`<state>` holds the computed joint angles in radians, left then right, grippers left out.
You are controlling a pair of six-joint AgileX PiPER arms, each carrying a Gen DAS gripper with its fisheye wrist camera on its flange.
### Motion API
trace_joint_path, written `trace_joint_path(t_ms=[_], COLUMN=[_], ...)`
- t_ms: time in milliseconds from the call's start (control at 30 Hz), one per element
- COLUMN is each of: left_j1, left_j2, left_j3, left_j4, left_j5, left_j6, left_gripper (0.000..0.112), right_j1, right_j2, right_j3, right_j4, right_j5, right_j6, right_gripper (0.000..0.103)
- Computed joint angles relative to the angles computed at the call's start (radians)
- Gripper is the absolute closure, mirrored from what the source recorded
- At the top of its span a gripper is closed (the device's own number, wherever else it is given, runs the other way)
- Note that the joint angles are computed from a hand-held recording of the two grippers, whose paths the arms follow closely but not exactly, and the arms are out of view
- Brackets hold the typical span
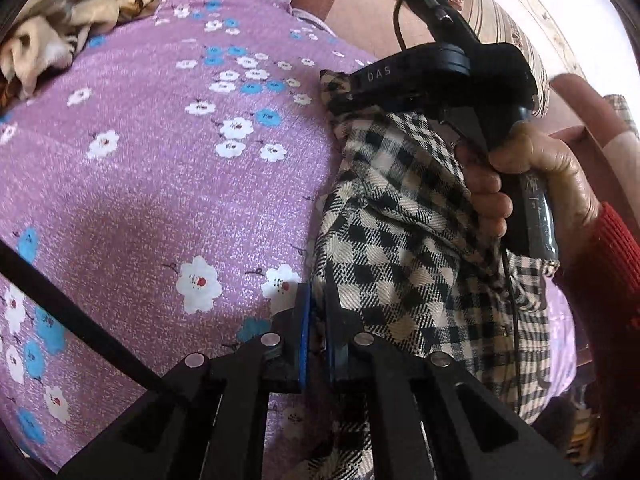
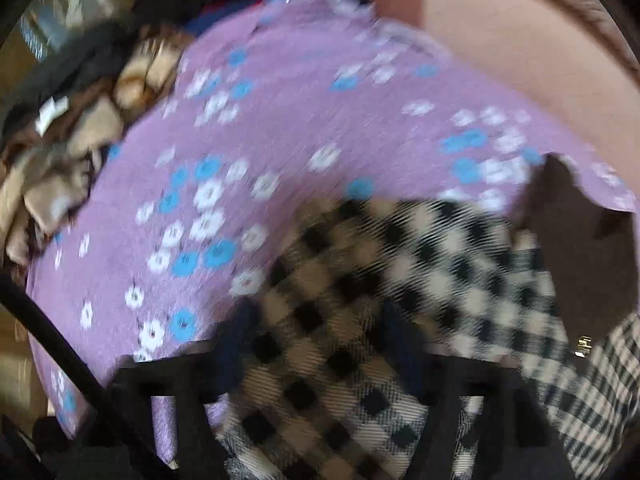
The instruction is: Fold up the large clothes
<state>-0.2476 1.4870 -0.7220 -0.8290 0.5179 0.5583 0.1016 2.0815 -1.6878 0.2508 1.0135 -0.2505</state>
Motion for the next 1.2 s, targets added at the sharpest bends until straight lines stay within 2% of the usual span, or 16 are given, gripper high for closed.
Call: trace_joint_path(t_ms=[67, 167, 300, 367, 433, 533, 667, 767, 800, 833, 867, 1000, 1033, 1100, 1200], left_j1=[0.011, 0.012, 0.010, 0.009, -0.004, -0.016, -0.009, -0.001, -0.001, -0.007, -0.020, -0.126, -0.157, -0.200, -0.242], left_j2=[0.001, -0.002, -0.005, -0.004, -0.005, -0.003, -0.030, -0.074, -0.091, -0.120, -0.138, -0.205, -0.209, -0.204, -0.190], left_j3=[0.000, -0.001, 0.003, 0.002, -0.002, -0.008, 0.002, 0.017, 0.024, 0.039, 0.047, 0.087, 0.091, 0.098, 0.111], left_j4=[-0.013, -0.003, 0.000, 0.001, 0.018, 0.032, 0.027, 0.001, -0.018, -0.039, -0.040, 0.057, 0.113, 0.205, 0.360], left_j5=[0.014, 0.016, 0.014, 0.013, 0.002, -0.011, -0.005, -0.014, -0.020, -0.038, -0.058, -0.188, -0.218, -0.253, -0.288], left_j6=[0.011, 0.000, -0.009, -0.016, -0.038, -0.056, -0.067, -0.053, -0.040, -0.029, -0.034, -0.153, -0.212, -0.312, -0.483], left_gripper=[0.107, 0.107, 0.107, 0.107, 0.106, 0.105, 0.098, 0.087, 0.079, 0.073, 0.072, 0.064, 0.064, 0.064, 0.064], right_j1=[0.022, 0.032, 0.085, 0.133, 0.145, 0.086, -0.085, -0.282, -0.371, -0.444, -0.522, -0.857, -0.895, -0.930, -0.915], right_j2=[0.004, 0.044, 0.135, 0.220, 0.225, 0.119, -0.188, -0.384, -0.449, -0.493, -0.530, -0.588, -0.594, -0.602, -0.559], right_j3=[-0.033, -0.149, -0.320, -0.422, -0.419, -0.323, -0.035, 0.145, 0.209, 0.255, 0.307, 0.450, 0.486, 0.572, 0.657], right_j4=[-0.050, -0.097, -0.175, -0.245, -0.258, -0.120, -0.003, 0.035, 0.041, 0.044, 0.047, 0.128, 0.137, 0.104, 0.099], right_j5=[0.029, 0.087, 0.122, 0.161, 0.162, 0.129, 0.060, 0.056, 0.063, 0.068, 0.064, 0.102, 0.091, 0.012, -0.060], right_j6=[-0.012, 0.032, 0.130, 0.196, 0.198, 0.137, 0.039, -0.038, -0.076, -0.111, -0.151, -0.344, -0.370, -0.409, -0.429], right_gripper=[0.091, 0.093, 0.092, 0.083, 0.076, 0.058, 0.042, 0.039, 0.039, 0.039, 0.039, 0.036, 0.034, 0.032, 0.032])
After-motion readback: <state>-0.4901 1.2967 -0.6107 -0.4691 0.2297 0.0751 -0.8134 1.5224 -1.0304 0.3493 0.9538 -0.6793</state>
